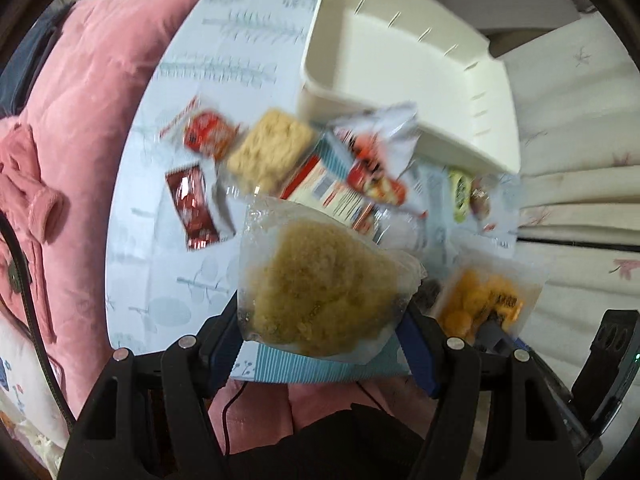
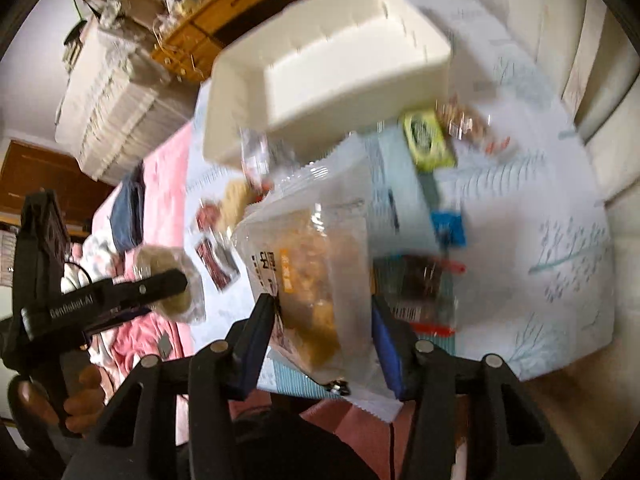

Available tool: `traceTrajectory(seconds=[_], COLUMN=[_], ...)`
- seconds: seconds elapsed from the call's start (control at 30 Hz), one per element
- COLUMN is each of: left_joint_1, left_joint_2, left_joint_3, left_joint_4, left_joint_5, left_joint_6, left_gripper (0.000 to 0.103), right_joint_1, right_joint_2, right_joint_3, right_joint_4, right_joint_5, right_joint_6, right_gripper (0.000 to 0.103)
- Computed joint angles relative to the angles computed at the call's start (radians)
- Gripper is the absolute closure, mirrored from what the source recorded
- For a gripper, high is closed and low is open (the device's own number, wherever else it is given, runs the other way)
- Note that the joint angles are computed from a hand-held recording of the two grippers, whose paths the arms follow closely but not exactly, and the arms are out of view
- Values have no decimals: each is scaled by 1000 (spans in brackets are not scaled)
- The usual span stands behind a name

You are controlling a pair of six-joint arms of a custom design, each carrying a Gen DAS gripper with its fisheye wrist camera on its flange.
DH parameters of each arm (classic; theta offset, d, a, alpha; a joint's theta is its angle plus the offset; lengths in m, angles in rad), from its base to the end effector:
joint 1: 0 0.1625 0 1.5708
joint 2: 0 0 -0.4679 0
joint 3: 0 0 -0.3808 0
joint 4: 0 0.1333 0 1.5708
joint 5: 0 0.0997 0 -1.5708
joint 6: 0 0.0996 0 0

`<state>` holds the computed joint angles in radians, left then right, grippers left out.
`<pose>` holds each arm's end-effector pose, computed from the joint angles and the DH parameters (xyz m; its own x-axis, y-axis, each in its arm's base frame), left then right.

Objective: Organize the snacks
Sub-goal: 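Carry both bags into the white tray and open both grippers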

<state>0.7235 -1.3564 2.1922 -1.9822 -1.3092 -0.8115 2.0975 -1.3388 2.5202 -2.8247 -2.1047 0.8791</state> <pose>-0.1991 -0.3881 0.2085 -0.8807 0.1094 -0.4609 0.0642 0.9916 0.1125 0.2513 -0.2678 0.1873 -0.8726 0.4084 0.2680 0.2676 0.8587 -0.4371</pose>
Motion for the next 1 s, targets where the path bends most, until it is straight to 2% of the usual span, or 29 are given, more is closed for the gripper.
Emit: traceTrajectory(seconds=[0.13,0.23,0.27,0.33,0.37,0.47,0.57,0.7,0.87,1.0], left_joint_1=[-15,-21,-23,-28,-28,-28,-27,-26,-25,-14], left_joint_2=[43,90,103,124,134,163,201,247,315,356], left_joint_3=[-58,-95,-111,-133,-143,-176,-201,-211,-216,-220], left_joint_4=[-15,-52,-64,-82,-89,-111,-152,-226,-354,-428], left_joint_5=[28,49,60,82,92,120,148,181,220,217], left_joint_6=[6,9,14,16,19,23,43,84,162,201], left_gripper=[34,33,33,33,33,33,33,33,33,16], right_joint_1=[-5,-15,-23,-47,-59,-57,-62,-99,-158,-203], right_joint_2=[-12,-16,-17,-20,-23,-9,-3,-6,-36,-58], right_joint_3=[-40,-88,-93,-104,-107,-140,-167,-172,-146,-126], right_joint_4=[-18,30,14,-32,-79,-138,-166,-191,-199,-202], right_joint_5=[-38,-87,-86,-58,-46,-77,-84,-53,-1,33], right_joint_6=[-47,-102,-136,-200,-241,-345,-424,-473,-487,-496], right_gripper=[71,76,96,103,103,103,103,103,103,103])
